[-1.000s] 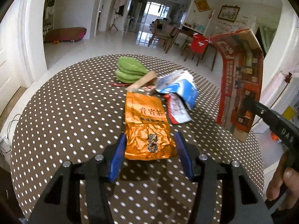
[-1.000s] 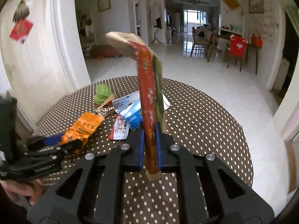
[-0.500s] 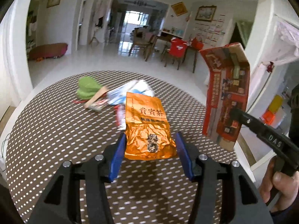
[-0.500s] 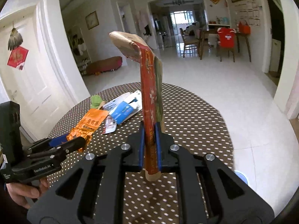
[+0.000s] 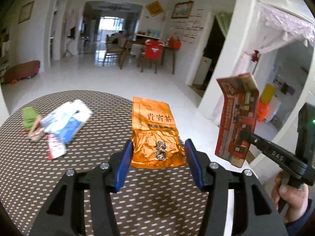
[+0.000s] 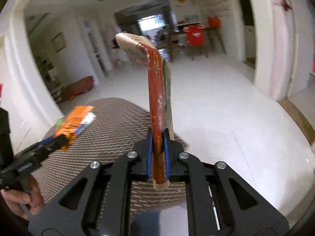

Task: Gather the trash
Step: 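Carry printed box and orange tea bag to the wastebasket and release both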

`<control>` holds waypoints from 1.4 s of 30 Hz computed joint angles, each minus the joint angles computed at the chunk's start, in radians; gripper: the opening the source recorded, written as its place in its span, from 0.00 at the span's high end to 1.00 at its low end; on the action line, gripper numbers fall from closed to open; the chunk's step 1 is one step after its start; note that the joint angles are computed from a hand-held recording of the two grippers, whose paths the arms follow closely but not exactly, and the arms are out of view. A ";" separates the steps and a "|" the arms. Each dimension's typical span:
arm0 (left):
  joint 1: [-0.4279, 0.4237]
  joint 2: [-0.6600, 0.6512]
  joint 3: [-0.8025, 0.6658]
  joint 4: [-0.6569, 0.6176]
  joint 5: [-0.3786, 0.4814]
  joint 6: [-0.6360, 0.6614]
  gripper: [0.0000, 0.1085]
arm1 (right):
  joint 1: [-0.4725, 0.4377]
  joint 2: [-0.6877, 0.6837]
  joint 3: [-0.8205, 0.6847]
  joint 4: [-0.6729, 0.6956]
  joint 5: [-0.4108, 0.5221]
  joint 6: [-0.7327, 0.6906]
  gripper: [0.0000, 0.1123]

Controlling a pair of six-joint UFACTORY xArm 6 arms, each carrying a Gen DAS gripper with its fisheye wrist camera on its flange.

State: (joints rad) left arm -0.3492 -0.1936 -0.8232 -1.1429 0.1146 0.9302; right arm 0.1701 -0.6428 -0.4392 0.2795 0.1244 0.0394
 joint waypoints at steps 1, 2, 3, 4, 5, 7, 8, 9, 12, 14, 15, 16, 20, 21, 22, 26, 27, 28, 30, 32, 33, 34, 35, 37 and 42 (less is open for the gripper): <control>-0.014 0.006 -0.005 0.004 -0.003 -0.004 0.51 | -0.018 0.001 0.010 0.029 0.002 -0.026 0.91; -0.031 0.022 -0.017 0.009 -0.004 -0.007 0.51 | -0.039 0.006 0.021 0.065 0.008 -0.059 0.91; -0.045 0.036 -0.028 0.013 -0.006 -0.010 0.51 | -0.065 0.016 0.030 0.124 0.017 -0.112 0.91; -0.059 0.048 -0.035 0.021 -0.009 -0.018 0.51 | -0.072 0.032 0.036 0.175 0.012 -0.150 0.91; -0.073 0.065 -0.048 0.037 -0.012 -0.033 0.51 | -0.084 0.049 0.042 0.255 0.014 -0.211 0.91; -0.089 0.092 -0.066 0.055 -0.010 -0.046 0.51 | -0.096 0.091 0.042 0.376 0.011 -0.303 0.91; -0.101 0.112 -0.079 0.078 -0.012 -0.068 0.51 | -0.102 0.113 0.034 0.429 0.015 -0.346 0.91; -0.110 0.128 -0.091 0.097 -0.013 -0.084 0.51 | -0.111 0.141 0.025 0.500 0.021 -0.408 0.91; -0.136 0.183 -0.133 0.160 -0.009 -0.140 0.51 | -0.122 0.212 -0.005 0.619 0.027 -0.508 0.91; -0.150 0.220 -0.163 0.214 -0.004 -0.185 0.51 | -0.138 0.268 -0.037 0.708 0.042 -0.590 0.91; -0.156 0.246 -0.184 0.252 0.001 -0.218 0.51 | -0.150 0.295 -0.055 0.742 0.052 -0.627 0.91; -0.159 0.264 -0.201 0.279 0.006 -0.243 0.51 | -0.158 0.315 -0.068 0.759 0.061 -0.645 0.91; -0.170 0.384 -0.320 0.485 0.061 -0.434 0.51 | -0.207 0.413 -0.126 0.833 0.102 -0.731 0.91; -0.173 0.418 -0.359 0.520 0.082 -0.463 0.51 | -0.218 0.448 -0.147 0.847 0.112 -0.743 0.91; -0.175 0.439 -0.381 0.547 0.093 -0.484 0.51 | -0.223 0.473 -0.158 0.855 0.114 -0.750 0.91; -0.187 0.544 -0.503 0.640 0.152 -0.553 0.51 | -0.258 0.602 -0.236 0.831 0.149 -0.731 0.88; -0.189 0.567 -0.531 0.655 0.167 -0.566 0.51 | -0.262 0.631 -0.248 0.826 0.149 -0.724 0.87; -0.190 0.588 -0.557 0.671 0.182 -0.578 0.51 | -0.268 0.664 -0.267 0.821 0.161 -0.713 0.87; -0.189 0.622 -0.599 0.705 0.210 -0.602 0.51 | -0.282 0.701 -0.284 0.847 0.172 -0.731 0.60; -0.190 0.662 -0.643 0.753 0.239 -0.638 0.51 | -0.292 0.702 -0.282 0.896 0.154 -0.770 0.36; -0.192 0.679 -0.664 0.777 0.253 -0.661 0.51 | -0.300 0.697 -0.280 0.897 0.159 -0.770 0.36; -0.192 0.698 -0.686 0.787 0.270 -0.673 0.51 | -0.310 0.690 -0.276 0.906 0.161 -0.776 0.36; -0.193 0.715 -0.707 0.794 0.286 -0.683 0.51 | -0.316 0.682 -0.272 0.919 0.153 -0.780 0.34; -0.196 0.745 -0.742 0.799 0.318 -0.688 0.51 | -0.326 0.647 -0.253 0.961 0.131 -0.798 0.27; -0.213 0.827 -0.840 0.812 0.393 -0.698 0.51 | -0.351 0.519 -0.213 0.979 0.131 -0.816 0.20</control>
State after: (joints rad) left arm -0.5620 0.6336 -1.6633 -0.3305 0.5076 0.2320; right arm -0.1808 -0.1239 -0.6527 1.2582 0.2554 -0.7769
